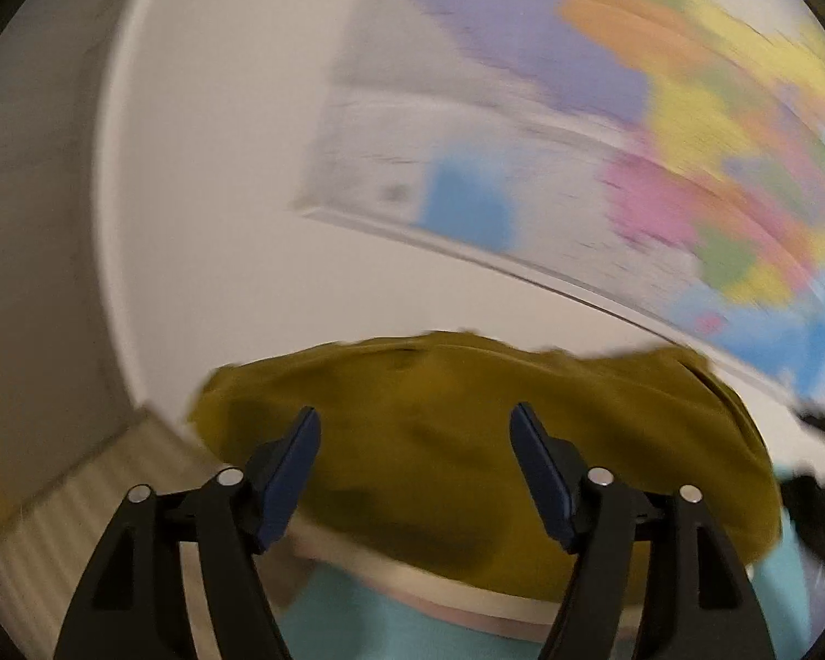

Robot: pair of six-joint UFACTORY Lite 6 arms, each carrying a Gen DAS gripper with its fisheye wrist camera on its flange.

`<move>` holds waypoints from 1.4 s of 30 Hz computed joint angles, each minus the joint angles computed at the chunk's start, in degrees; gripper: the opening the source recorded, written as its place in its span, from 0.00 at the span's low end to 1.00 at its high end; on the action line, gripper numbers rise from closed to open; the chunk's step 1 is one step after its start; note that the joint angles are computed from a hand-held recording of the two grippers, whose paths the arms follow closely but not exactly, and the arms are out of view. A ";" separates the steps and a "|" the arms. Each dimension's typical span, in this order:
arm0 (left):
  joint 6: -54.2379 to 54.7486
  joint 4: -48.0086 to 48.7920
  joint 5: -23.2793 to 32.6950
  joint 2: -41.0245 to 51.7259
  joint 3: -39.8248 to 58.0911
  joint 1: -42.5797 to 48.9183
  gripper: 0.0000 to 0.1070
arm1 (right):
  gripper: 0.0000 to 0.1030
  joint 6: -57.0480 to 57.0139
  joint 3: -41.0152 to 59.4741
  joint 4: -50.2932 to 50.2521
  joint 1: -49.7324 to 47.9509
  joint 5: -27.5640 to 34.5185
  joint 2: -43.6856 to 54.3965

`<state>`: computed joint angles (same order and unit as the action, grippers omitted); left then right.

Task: Fold large clothes
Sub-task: 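Lower the jacket onto the cream cloth stack and open both tools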

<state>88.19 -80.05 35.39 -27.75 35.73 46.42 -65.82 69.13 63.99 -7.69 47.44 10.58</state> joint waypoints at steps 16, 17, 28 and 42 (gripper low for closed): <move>4.83 -8.00 -10.68 9.70 -0.75 -21.96 0.68 | 0.33 9.63 2.06 -8.23 -4.08 -5.69 13.59; 2.86 -6.54 -9.41 9.30 -0.21 -21.75 0.68 | 0.33 6.80 1.12 -6.33 -3.92 -4.00 10.38; 0.62 -7.09 -18.66 8.27 -0.69 -33.17 0.68 | 0.33 8.84 9.46 -10.40 9.67 -6.53 19.38; 9.42 -11.17 -7.97 8.02 -3.85 -12.45 0.69 | 0.38 -9.33 -18.17 0.15 -2.16 3.28 -6.71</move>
<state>97.61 -91.22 27.42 -19.73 31.88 33.96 -75.15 50.96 64.15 -9.85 50.72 3.87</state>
